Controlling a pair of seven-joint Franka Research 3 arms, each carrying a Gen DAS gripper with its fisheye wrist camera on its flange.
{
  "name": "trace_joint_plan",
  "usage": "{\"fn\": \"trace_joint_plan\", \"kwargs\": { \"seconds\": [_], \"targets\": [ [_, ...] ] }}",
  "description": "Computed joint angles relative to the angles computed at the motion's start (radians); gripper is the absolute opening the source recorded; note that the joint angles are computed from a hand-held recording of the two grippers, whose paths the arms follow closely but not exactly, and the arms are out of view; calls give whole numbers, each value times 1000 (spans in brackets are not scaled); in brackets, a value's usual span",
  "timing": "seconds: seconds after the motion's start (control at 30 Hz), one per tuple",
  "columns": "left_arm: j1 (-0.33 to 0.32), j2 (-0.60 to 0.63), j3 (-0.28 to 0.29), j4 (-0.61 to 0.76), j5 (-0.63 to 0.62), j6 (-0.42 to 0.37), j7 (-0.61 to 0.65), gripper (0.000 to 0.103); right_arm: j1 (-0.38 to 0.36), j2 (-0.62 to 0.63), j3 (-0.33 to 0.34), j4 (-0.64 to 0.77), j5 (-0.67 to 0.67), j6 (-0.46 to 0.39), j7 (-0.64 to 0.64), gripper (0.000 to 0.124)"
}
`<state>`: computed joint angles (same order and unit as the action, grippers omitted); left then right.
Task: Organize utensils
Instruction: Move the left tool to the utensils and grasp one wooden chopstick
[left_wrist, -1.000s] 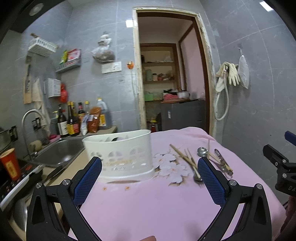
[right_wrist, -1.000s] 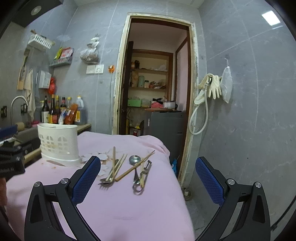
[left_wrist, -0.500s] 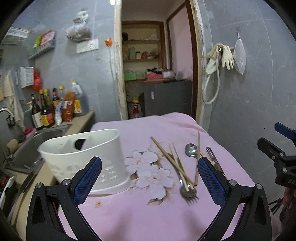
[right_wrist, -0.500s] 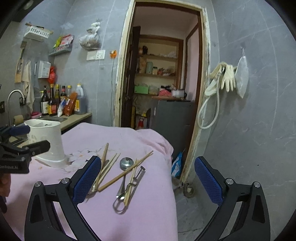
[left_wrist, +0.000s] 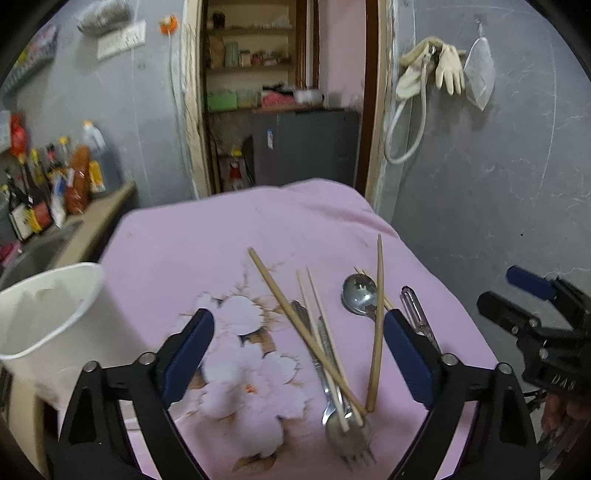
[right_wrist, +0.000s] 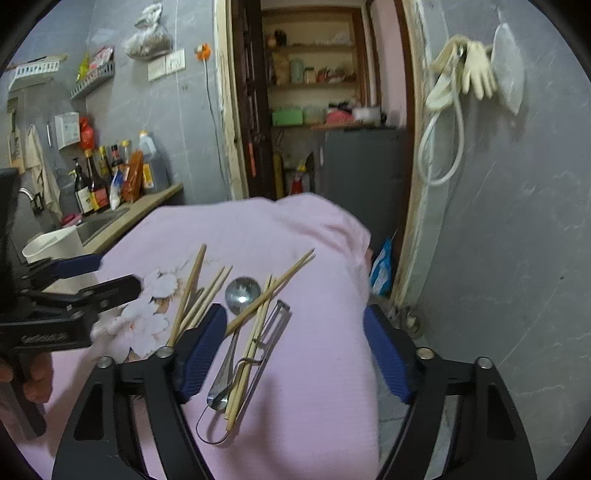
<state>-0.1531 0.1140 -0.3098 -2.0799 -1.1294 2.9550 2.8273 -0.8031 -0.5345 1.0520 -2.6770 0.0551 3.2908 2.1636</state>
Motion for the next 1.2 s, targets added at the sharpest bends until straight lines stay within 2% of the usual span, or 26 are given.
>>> {"fn": "trace_joint_plan", "kwargs": {
  "seconds": [0.03, 0.13, 0.2, 0.27, 0.37, 0.5, 0.6, 0.77, 0.87, 0.97, 1.03, 1.1, 1.2],
  "targets": [
    [-7, 17, 12, 13, 68, -14, -68, 77, 2, 23, -8, 8, -5, -4, -7, 68],
    [-8, 71, 28, 61, 249, -54, -248, 66, 66, 148, -90, 33, -17, -9, -44, 58],
    [-7, 106, 40, 99, 352, -84, -357, 59, 83, 196, -117, 49, -17, -21, -61, 54],
    [-6, 142, 50, 138, 436, -113, -447, 53, 70, 218, -109, 64, -23, -30, -64, 50],
    [-2, 188, 57, 188, 535, -143, -555, 48, 60, 257, -108, 88, -47, -50, -57, 48],
    [11, 245, 54, 257, 637, -188, -661, 46, 80, 328, -140, 125, -95, -83, -31, 43],
    [33, 286, 42, 308, 695, -228, -712, 45, 50, 363, -119, 154, -145, -110, 8, 38],
    [73, 349, 10, 387, 768, -292, -802, 36, 11, 390, -99, 178, -223, -132, 92, 30],
    [102, 363, -25, 404, 791, -303, -814, 36, -26, 400, -72, 194, -287, -148, 148, 28],
    [115, 376, -39, 430, 811, -345, -826, 36, -92, 420, -18, 218, -378, -164, 223, 27],
    [117, 374, -45, 432, 816, -359, -832, 36, -100, 437, -15, 230, -417, -173, 260, 27],
    [118, 373, -44, 439, 821, -379, -839, 29, -82, 447, -35, 239, -440, -188, 279, 27],
    [127, 385, -51, 471, 806, -445, -847, 13, -39, 457, -77, 249, -454, -204, 297, 27]
  ]
}}
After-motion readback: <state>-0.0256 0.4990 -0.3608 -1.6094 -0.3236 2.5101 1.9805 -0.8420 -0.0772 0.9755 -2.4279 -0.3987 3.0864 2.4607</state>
